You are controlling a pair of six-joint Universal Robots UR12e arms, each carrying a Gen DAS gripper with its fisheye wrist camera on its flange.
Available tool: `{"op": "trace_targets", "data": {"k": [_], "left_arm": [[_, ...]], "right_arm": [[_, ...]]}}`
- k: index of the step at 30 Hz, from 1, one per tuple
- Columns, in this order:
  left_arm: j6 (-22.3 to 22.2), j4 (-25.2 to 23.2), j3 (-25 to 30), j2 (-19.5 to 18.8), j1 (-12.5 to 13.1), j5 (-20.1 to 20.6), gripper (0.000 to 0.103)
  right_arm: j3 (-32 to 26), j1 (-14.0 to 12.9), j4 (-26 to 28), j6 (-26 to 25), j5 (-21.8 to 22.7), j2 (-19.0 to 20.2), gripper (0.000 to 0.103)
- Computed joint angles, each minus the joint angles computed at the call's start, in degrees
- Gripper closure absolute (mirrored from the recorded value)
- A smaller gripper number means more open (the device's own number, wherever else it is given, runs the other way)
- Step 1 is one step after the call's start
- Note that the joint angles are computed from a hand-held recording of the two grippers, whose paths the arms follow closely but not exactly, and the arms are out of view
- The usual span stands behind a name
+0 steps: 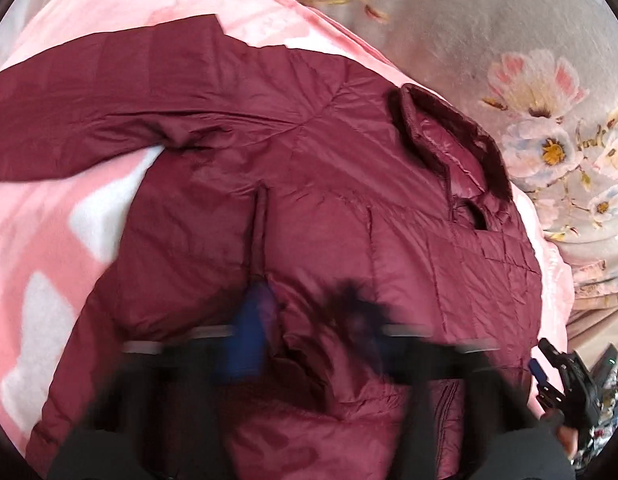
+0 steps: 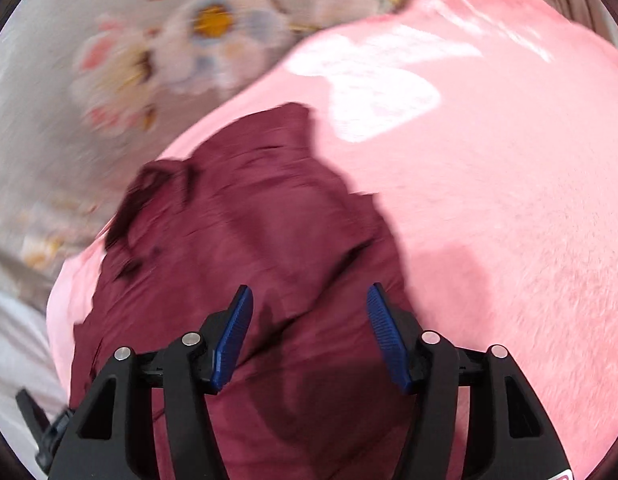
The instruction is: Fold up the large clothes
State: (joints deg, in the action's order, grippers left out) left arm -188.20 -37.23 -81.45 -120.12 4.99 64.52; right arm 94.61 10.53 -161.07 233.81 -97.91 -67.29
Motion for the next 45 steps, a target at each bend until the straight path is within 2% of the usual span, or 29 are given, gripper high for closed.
{"op": "trace_targets", "data": {"k": [2, 4, 5, 6, 7, 9, 10, 12, 13, 14, 16, 18, 20, 21, 23, 24, 27, 29, 31, 33, 36, 41, 45], "left_arm": [[-0.4, -0.4, 1.3, -0.6, 0.2, -1.1, 0.097], [0.5, 2.4, 1.9, -0.8, 0.0, 0.5, 0.099], [1.1, 3.8, 2.0, -0.7, 0.0, 1.5, 0.099], [1.8, 5.0, 2.0, -0.7, -0.2, 2.6, 0.1], [2.8, 6.2, 2.1, -0.7, -0.4, 4.0, 0.1], [4.9, 6.8, 2.2, -0.8, -1.0, 7.8, 0.101], [5.8, 6.6, 2.2, -1.1, -1.3, 9.8, 0.101], [7.2, 5.3, 2.2, -1.7, -1.9, 12.9, 0.101], [7.7, 4.5, 2.3, -2.2, -2.2, 14.0, 0.101], [8.4, 4.4, 2.2, -2.6, -2.5, 14.9, 0.1], [10.1, 7.3, 1.4, -2.5, -3.5, 18.6, 0.099], [10.3, 7.8, 1.2, -2.0, -3.7, 19.8, 0.096], [9.0, 9.6, 0.8, -1.1, -3.4, 19.7, 0.086], [7.9, 11.1, 0.4, -0.6, -3.3, 19.4, 0.073], [6.3, 13.5, 0.3, 0.0, -3.1, 17.9, 0.061], [6.3, 13.7, 0.7, 0.1, -3.2, 16.6, 0.06], [8.7, 11.8, 2.1, -0.4, -4.2, 14.2, 0.06], [10.4, 9.9, 3.0, -1.4, -5.2, 14.4, 0.06], [11.5, 5.9, 3.9, -2.3, -5.9, 14.5, 0.06], [11.2, 4.1, 3.7, -2.6, -6.1, 14.2, 0.06], [12.1, 6.8, 1.2, -2.2, -6.2, 14.8, 0.06], [12.7, 10.6, -2.3, -0.9, -5.8, 14.0, 0.06], [13.0, 11.7, -3.0, -0.8, -5.7, 13.8, 0.06]], "right_arm": [[0.0, -1.1, -0.7, 1.4, 1.5, 0.6, 0.059], [-0.9, -1.9, -1.2, 2.2, 1.7, 1.5, 0.075], [-1.0, -2.0, -1.5, 1.8, 1.5, 1.7, 0.091], [-1.4, -2.1, -1.9, 1.1, 1.0, 2.0, 0.1], [-1.2, -2.2, -3.0, 0.9, 0.7, 2.1, 0.1], [-0.9, -1.1, -6.0, -0.6, -2.9, 2.0, 0.102], [-1.4, -0.3, -5.2, -2.9, -5.8, 2.0, 0.102], [-2.6, 0.6, -1.4, -5.3, -8.7, 2.6, 0.102], [-3.5, 0.6, 2.9, -6.2, -8.9, 3.1, 0.102], [-3.8, 0.5, 4.8, -6.6, -7.9, 3.5, 0.102], [-3.6, 0.5, 5.2, -7.3, -8.4, 3.3, 0.101], [-4.2, 0.9, 7.5, -7.1, -10.4, 2.8, 0.095], [-4.3, 1.7, 8.8, -5.8, -13.6, 1.9, 0.093], [-4.5, 2.5, 8.2, -6.0, -16.4, 1.6, 0.091], [-5.6, 3.7, 6.5, -8.8, -19.2, 1.8, 0.091], [-6.7, 4.0, 5.9, -10.9, -18.6, 2.2, 0.091], [-10.7, 4.9, 5.1, -18.5, -13.2, 4.6, 0.091], [-13.5, 5.7, 7.0, -22.2, -12.1, 6.6, 0.091], [-16.4, 6.3, 10.0, -25.4, -10.4, 8.8, 0.091], [-17.5, 6.5, 12.7, -26.6, -8.2, 9.8, 0.091], [-17.7, 6.7, 15.7, -27.4, -6.7, 10.5, 0.091], [-14.8, 7.1, 12.8, -28.2, -7.4, 9.6, 0.092], [-13.2, 7.2, 10.9, -29.1, -7.2, 9.0, 0.092]]}}
